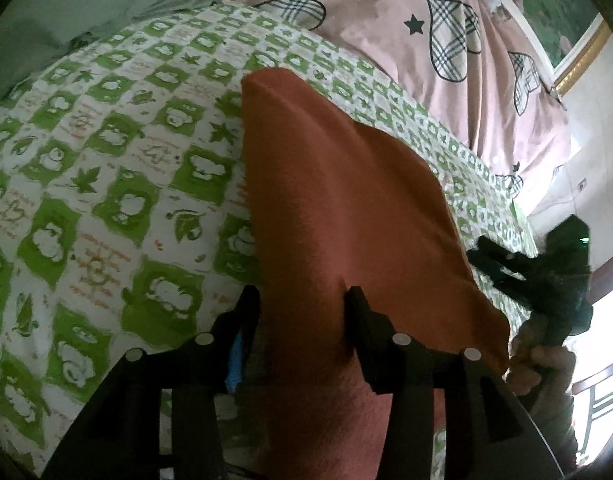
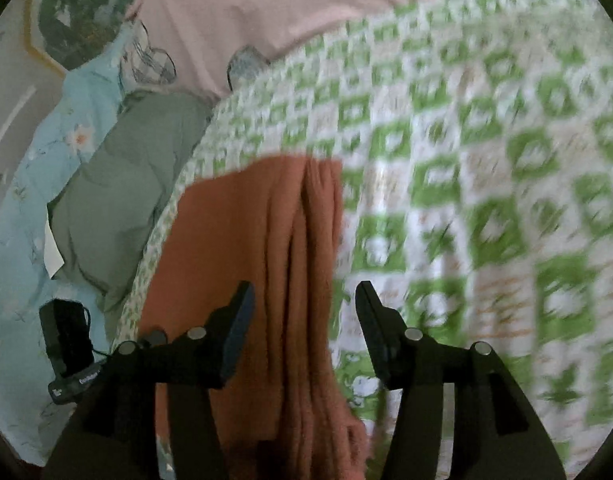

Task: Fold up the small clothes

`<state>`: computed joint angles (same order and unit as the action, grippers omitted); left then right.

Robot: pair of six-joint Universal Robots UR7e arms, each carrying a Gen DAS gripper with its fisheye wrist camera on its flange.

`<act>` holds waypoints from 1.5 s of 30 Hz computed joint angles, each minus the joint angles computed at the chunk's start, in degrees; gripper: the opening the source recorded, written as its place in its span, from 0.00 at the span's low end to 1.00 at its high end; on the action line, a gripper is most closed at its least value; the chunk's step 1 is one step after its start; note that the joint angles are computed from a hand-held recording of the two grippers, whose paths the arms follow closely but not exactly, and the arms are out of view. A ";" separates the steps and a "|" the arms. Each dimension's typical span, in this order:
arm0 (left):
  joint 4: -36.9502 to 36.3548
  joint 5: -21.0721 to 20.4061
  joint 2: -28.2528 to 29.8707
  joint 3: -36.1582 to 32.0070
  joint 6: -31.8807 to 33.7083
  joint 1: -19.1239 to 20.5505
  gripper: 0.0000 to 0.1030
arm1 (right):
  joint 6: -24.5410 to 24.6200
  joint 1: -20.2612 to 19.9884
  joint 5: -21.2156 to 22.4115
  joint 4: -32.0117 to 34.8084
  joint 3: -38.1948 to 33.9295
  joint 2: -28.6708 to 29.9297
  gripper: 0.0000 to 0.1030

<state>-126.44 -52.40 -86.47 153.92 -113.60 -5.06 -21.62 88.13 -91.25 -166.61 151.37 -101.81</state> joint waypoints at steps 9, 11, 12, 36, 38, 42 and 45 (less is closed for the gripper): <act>17.72 3.37 -2.65 -5.58 -6.49 -5.67 0.42 | 0.19 6.12 -2.80 -1.14 -3.30 7.29 0.39; 16.72 3.28 -1.78 -6.04 -4.27 -5.50 0.42 | 0.79 6.35 -4.27 -2.51 -3.79 10.40 0.38; 15.92 3.08 -1.34 -6.11 -3.39 -5.41 0.42 | 0.67 6.14 -4.62 -2.84 -3.84 11.20 0.38; -12.78 0.88 8.70 -2.27 10.60 0.18 0.36 | 1.99 1.50 -3.14 -6.30 -0.37 4.47 0.17; -10.65 2.45 7.55 -3.21 11.91 1.55 0.36 | 2.74 4.24 -4.91 -7.80 0.00 3.11 0.17; -11.08 6.91 6.64 -5.21 19.45 7.85 0.36 | 3.19 6.43 -1.15 -3.87 0.81 -1.78 0.17; -18.89 8.50 7.76 -6.17 28.99 16.44 0.36 | 1.97 6.78 0.61 -0.46 1.28 -1.33 0.17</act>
